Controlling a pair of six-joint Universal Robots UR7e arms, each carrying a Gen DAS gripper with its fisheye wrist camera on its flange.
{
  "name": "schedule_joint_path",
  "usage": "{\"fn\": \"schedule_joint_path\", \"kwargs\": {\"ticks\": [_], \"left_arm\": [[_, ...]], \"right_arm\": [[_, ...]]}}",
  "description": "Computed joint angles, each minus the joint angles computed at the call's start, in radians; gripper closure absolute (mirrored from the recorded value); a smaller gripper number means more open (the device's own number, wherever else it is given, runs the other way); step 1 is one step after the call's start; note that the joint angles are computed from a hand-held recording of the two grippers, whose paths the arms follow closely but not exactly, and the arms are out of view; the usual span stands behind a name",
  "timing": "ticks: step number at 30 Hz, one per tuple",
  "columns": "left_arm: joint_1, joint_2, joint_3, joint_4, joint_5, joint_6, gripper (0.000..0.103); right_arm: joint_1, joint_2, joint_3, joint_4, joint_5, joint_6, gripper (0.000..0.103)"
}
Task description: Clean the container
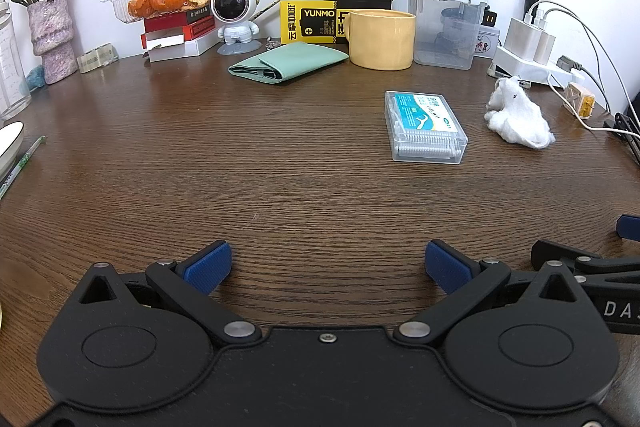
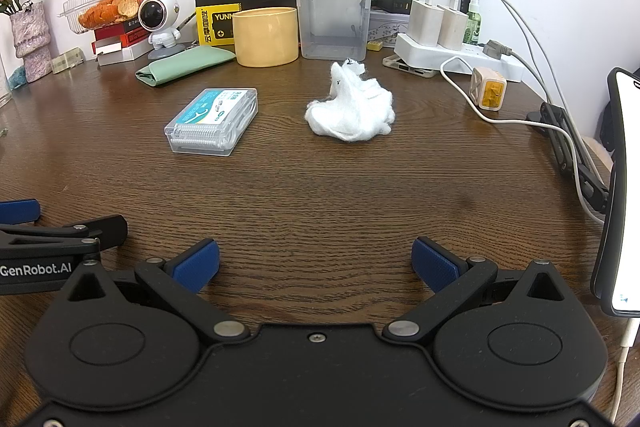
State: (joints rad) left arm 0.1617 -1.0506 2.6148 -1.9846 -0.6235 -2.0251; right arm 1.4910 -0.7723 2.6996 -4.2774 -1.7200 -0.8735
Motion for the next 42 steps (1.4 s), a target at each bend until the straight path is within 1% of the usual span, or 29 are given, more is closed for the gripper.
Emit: {"fn": "schedule_joint_path", "kwargs": {"ticks": [12,16,19,24,27,42], "left_arm": [[0.004,0.012,0.002,-0.016,0.003,0.002,0.000],[0.014,0.029,-0.010,-0.015,0.009,-0.007,0.000],[0.024,0.022,-0.024,-0.002,0.019,-0.001,0.000],[0.017,0.050,-0.048,0.048,0.001,-0.056,0.000],[0.023,0.043,-0.038,0.023,0.010,-0.043,0.000],[0.020,0.043,-0.037,0.032,0.013,-0.051,0.000]], "right_arm": [[0.001,0.000,0.000,0.000,-0.001,0.000,0.000],[0.001,-0.001,0.000,0.001,-0.001,0.001,0.000],[0.001,-0.001,0.000,0.001,-0.001,0.001,0.000],[0.004,0.003,0.001,-0.009,-0.007,0.005,0.000],[0.005,0.000,-0.008,0.005,-0.006,0.008,0.000],[-0.002,-0.002,0.004,-0.002,0.002,-0.002,0.000]]}}
